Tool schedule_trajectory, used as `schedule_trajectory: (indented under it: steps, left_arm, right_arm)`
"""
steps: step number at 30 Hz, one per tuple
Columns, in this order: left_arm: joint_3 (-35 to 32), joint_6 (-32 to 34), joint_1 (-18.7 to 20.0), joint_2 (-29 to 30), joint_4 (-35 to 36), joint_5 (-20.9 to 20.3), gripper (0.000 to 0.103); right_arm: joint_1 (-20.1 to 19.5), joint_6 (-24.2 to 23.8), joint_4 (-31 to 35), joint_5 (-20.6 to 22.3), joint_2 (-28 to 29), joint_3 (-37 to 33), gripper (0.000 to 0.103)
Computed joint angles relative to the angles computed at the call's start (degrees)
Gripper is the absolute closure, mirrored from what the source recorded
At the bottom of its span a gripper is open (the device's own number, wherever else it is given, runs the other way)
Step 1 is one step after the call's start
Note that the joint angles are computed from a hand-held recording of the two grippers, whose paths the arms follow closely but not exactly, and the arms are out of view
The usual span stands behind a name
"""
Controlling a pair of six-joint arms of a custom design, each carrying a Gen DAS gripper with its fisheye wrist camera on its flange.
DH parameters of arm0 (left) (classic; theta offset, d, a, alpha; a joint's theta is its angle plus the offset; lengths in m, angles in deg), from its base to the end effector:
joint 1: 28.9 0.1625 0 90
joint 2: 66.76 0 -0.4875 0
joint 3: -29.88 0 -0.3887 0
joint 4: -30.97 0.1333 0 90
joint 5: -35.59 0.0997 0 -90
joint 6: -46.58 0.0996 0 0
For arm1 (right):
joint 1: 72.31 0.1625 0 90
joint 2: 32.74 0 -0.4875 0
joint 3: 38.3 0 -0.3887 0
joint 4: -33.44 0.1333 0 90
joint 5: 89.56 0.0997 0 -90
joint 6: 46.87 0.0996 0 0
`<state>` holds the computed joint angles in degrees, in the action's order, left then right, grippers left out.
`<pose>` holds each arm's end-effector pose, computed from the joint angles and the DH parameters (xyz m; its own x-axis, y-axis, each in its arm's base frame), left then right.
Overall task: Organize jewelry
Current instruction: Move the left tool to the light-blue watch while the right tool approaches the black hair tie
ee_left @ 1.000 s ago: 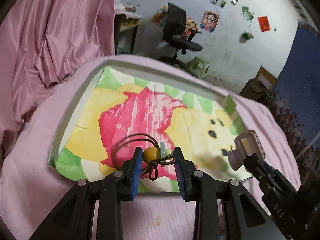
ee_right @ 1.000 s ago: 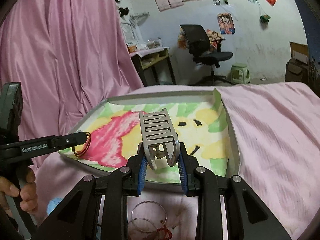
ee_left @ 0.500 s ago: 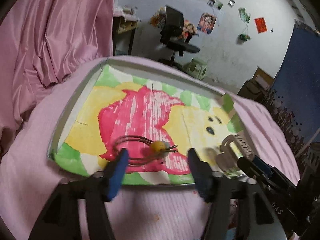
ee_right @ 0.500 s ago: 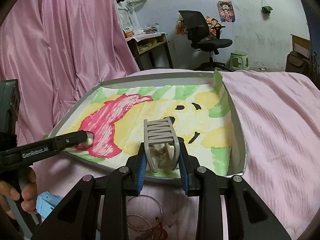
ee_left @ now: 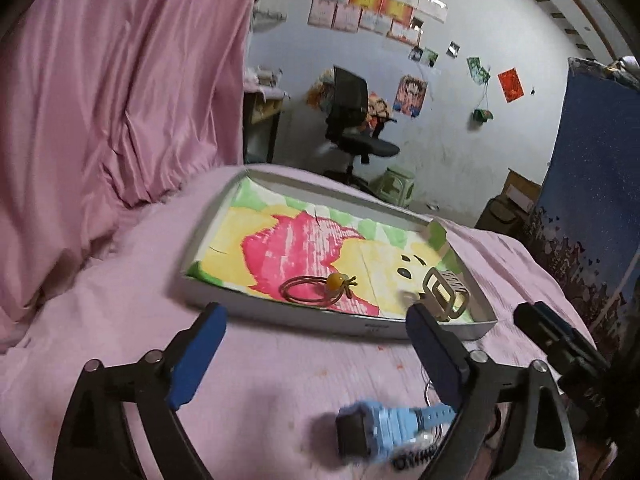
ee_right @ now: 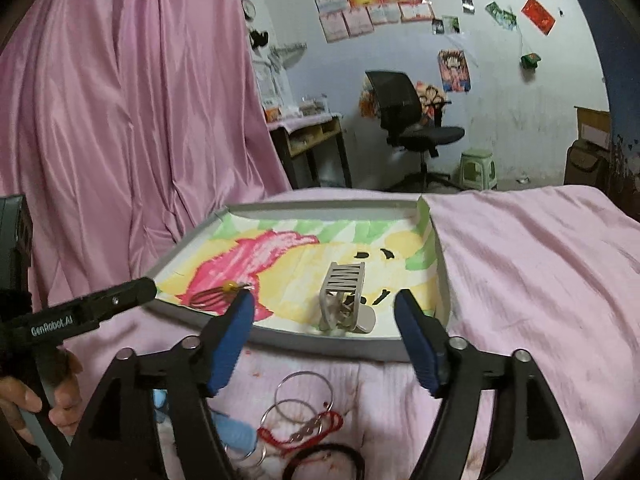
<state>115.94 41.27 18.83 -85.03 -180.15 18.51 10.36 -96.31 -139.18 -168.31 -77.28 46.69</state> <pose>-0.2969 -0.6664 0.0180 -0.7671 -0.4091 -0.4942 0.3321 0.4058 -0.8515 0.0516 -0.7958 0.2468 -0.7152 -0.5616 0.4160 -0.6902 0.4744 -0.5464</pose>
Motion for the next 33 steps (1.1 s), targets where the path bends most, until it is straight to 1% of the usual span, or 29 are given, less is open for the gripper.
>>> schedule_trajectory:
  steps: [1, 2, 4, 5, 7, 10, 11, 13, 14, 18, 20, 21, 24, 27, 31, 33]
  left_arm:
    - [-0.2, 2.4, -0.5, 0.6, -2.7, 0.6, 0.009]
    - [-0.6, 6.2, -1.2, 1.4, -6.6, 1.3, 0.008]
    - [-0.9, 11.1, -2.2, 2.4, -11.5, 2.3, 0.006]
    - [-1.4, 14.8, -2.8, 3.2, -15.0, 2.8, 0.005]
    - [-1.7, 19.0, -3.8, 4.1, -18.9, 3.5, 0.005]
    - [-1.5, 20.9, -4.9, 4.7, -20.9, 4.7, 0.005]
    - [-1.4, 21.4, -5.2, 4.9, -21.6, 5.3, 0.005]
    - [-1.3, 23.5, -6.0, 5.4, -23.9, 6.2, 0.005]
    - [-1.5, 25.5, -6.4, 5.8, -25.7, 6.9, 0.005]
    - [-0.9, 28.7, -7.9, 6.7, -29.3, 8.7, 0.005]
    - [-0.1, 27.8, -8.4, 6.9, -28.8, 9.8, 0.005]
    - [0.7, 26.0, -8.7, 6.8, -27.5, 10.2, 0.005]
    - [3.7, 18.7, -9.1, 5.9, -22.4, 10.8, 0.005]
    - [6.1, 12.0, -9.0, 4.8, -17.3, 10.3, 0.005]
    - [8.8, 3.4, -8.6, 3.7, -10.1, 9.7, 0.005]
    - [10.7, -3.1, -8.2, 2.4, -4.5, 9.0, 0.005]
  right_arm:
    - [-0.3, 0.2, -0.6, 1.0, -0.8, 1.1, 0.027]
    - [-0.6, 0.2, -1.2, 1.9, -1.6, 2.2, 0.024]
    - [-1.1, 0.0, -2.3, 3.2, -2.8, 3.8, 0.021]
    - [-1.3, -0.2, -3.2, 3.8, -3.3, 4.6, 0.017]
    - [-1.8, -0.9, -4.7, 5.1, -4.4, 6.4, 0.013]
    - [-2.5, -2.2, -6.7, 6.9, -6.0, 8.9, 0.009]
    - [-2.8, -2.7, -7.1, 7.3, -6.6, 9.8, 0.006]
    - [-3.2, -3.6, -8.2, 8.1, -7.5, 11.4, 0.002]
    - [-3.5, -4.1, -9.0, 8.3, -8.0, 12.3, 0.002]
    - [-4.2, -5.9, -10.3, 8.7, -9.9, 15.3, 0.002]
    - [-4.6, -7.2, -10.7, 8.9, -10.8, 16.8, 0.002]
    - [-4.7, -7.9, -11.1, 8.9, -11.2, 17.5, 0.002]
    - [-5.4, -9.8, -12.2, 9.6, -12.6, 19.8, 0.002]
    - [-5.8, -10.7, -12.2, 9.4, -13.4, 20.8, 0.002]
    - [-5.9, -11.1, -11.8, 7.9, -14.0, 21.7, 0.002]
    - [-5.9, -10.9, -11.4, 6.8, -13.8, 21.4, 0.002]
